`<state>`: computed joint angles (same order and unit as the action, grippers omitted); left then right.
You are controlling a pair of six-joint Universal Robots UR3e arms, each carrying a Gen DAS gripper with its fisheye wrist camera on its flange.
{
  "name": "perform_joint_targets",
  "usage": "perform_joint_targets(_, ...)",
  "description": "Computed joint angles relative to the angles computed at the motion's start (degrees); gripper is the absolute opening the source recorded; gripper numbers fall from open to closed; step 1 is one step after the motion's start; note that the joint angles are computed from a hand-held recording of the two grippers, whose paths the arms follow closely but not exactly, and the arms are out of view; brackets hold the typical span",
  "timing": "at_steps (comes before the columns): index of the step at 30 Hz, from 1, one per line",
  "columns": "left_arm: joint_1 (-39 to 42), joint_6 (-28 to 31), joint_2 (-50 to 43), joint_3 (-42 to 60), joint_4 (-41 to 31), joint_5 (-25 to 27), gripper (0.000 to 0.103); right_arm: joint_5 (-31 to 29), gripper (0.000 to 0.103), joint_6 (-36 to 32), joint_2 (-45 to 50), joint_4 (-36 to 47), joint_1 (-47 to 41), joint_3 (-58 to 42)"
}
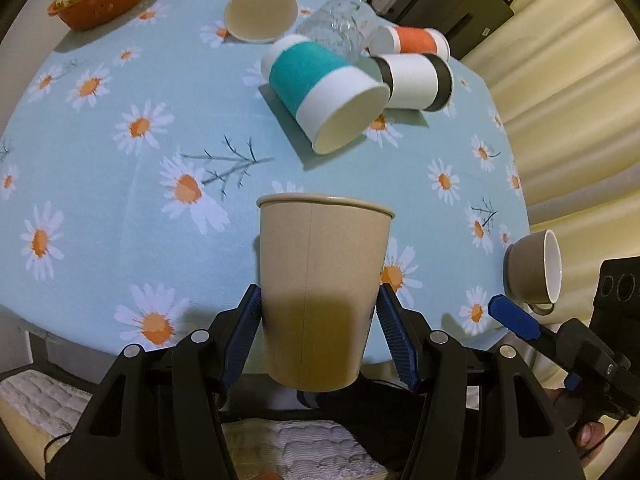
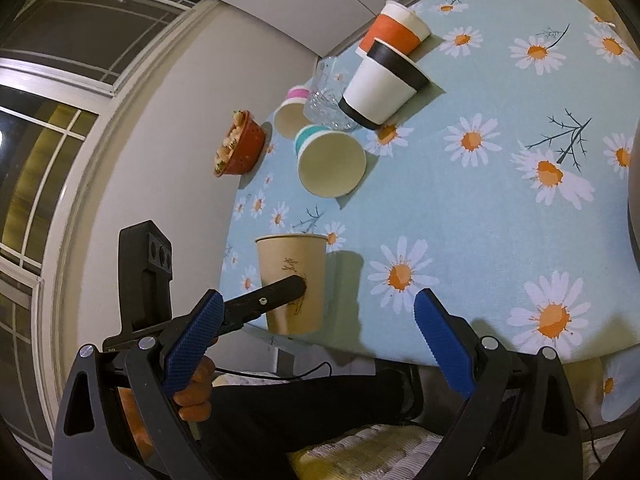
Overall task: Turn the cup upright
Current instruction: 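Lift the tan cup with the left tool and set it upright, then open the left tool while the right tool grasps the tan cup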
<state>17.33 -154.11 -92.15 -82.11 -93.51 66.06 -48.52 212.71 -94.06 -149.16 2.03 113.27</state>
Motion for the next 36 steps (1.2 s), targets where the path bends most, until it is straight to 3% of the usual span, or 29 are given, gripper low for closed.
perform_joint_targets(8,-1.30,-0.47,-0.67,-0.90,1.21,1.16,0.059,-0.18,0.095,-1.34,2.47,2.61,1.81,-2.54)
perform_joint_targets(11,-1.34,-0.88,-0.76,-1.43,1.80,1.23,0.066,-0.38,0.095,-1.23,2.98,3.01,2.23,-3.19)
perform_joint_targets(15,-0.91,-0.71,-0.70,-1.83,2.20,1.53,0.067,0.13,0.095,-0.91,2.97,2.77,2.02,-2.90)
perform_joint_targets(25,1.36,2.25,-0.01,0.68,-1.55,-0.68,0.067,-0.44,0.095,-1.04,3.64,2.66,2.36,-3.26)
perform_joint_targets(32,6.24,7.52,2.70,2.56,-6.68,-3.99,0.067,-0.16,0.095,-0.97,7.85,1.95,3.76,-6.12)
perform_joint_targets(36,12.31,13.97,6.91,0.54,-9.93,-7.20,0.067,-1.94,0.095,-1.70,14.25,5.13,6.88,-13.85)
